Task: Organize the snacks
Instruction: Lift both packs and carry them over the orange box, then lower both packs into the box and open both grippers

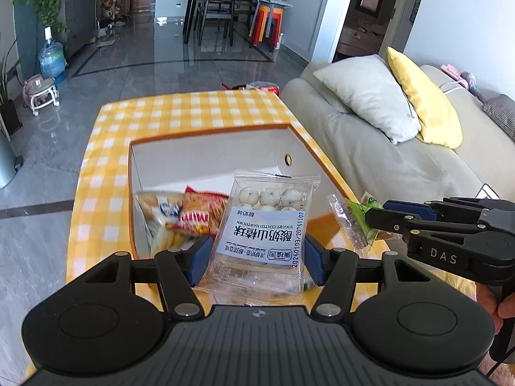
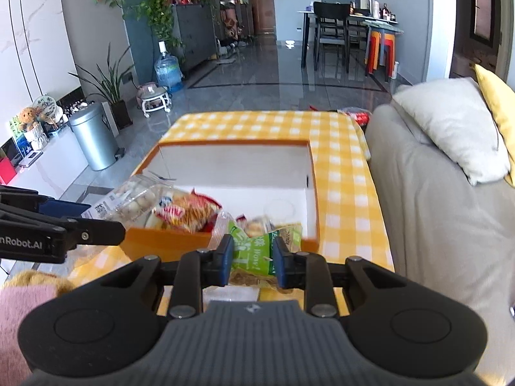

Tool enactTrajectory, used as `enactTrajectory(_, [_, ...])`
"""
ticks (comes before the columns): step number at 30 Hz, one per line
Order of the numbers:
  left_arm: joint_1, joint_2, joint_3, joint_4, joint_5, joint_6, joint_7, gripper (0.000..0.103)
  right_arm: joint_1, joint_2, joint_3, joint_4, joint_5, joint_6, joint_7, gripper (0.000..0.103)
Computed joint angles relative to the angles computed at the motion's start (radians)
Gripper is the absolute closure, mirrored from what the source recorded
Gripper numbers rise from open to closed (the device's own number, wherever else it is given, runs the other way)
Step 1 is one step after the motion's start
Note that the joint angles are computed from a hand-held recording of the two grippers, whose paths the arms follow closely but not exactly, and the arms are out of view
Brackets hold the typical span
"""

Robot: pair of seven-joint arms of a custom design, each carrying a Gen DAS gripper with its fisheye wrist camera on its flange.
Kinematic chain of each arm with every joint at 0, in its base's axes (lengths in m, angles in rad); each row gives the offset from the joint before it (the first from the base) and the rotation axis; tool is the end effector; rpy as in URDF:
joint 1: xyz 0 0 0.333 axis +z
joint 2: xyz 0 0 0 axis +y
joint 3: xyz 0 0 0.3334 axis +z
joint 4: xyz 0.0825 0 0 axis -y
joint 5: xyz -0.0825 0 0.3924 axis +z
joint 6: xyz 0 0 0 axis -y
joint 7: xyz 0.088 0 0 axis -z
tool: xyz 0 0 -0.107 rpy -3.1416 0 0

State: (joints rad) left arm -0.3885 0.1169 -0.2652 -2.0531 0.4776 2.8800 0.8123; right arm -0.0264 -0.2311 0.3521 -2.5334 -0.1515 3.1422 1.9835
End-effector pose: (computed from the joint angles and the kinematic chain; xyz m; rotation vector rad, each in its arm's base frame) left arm 0.4824 -0.3959 0.4755 -1.5892 2.1524 -0.9523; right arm 0.4589 0.1753 0.4609 -1.7630 1.6101 -0.5811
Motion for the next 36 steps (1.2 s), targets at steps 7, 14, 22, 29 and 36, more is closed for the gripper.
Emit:
enactTrajectory(7, [-0.007,0.071,0.023,0.101,0.045,-0.047,-0.016,0.034,-0.065,0.105,0.033,0.116,-0.126,-0.006,0.062,0.081])
enactTrajectory(14, [-0.020,0.164,0.048,0.224,0.069,-0.116,-0.005,0.034,-0.042,0.231,-0.016,0.250,-0.312,-0.045,0.177,0.081])
enactTrajectory(22, [0.012,0.291,0.020,0.362,-0.053,-0.160,0.131,0.034,0.020,0.382,-0.072,0.393,-0.237,-0.088,0.064,0.082])
enactTrajectory(29, [0.009,0.412,0.020,0.507,-0.148,-0.247,0.241,0.034,0.037,0.524,-0.061,0.540,-0.058,-0.190,-0.152,0.082])
enactTrajectory(36, [-0.020,0.520,0.045,0.670,-0.169,-0.349,0.294,0.034,0.145,0.627,-0.160,0.669,-0.024,-0.272,-0.248,0.083])
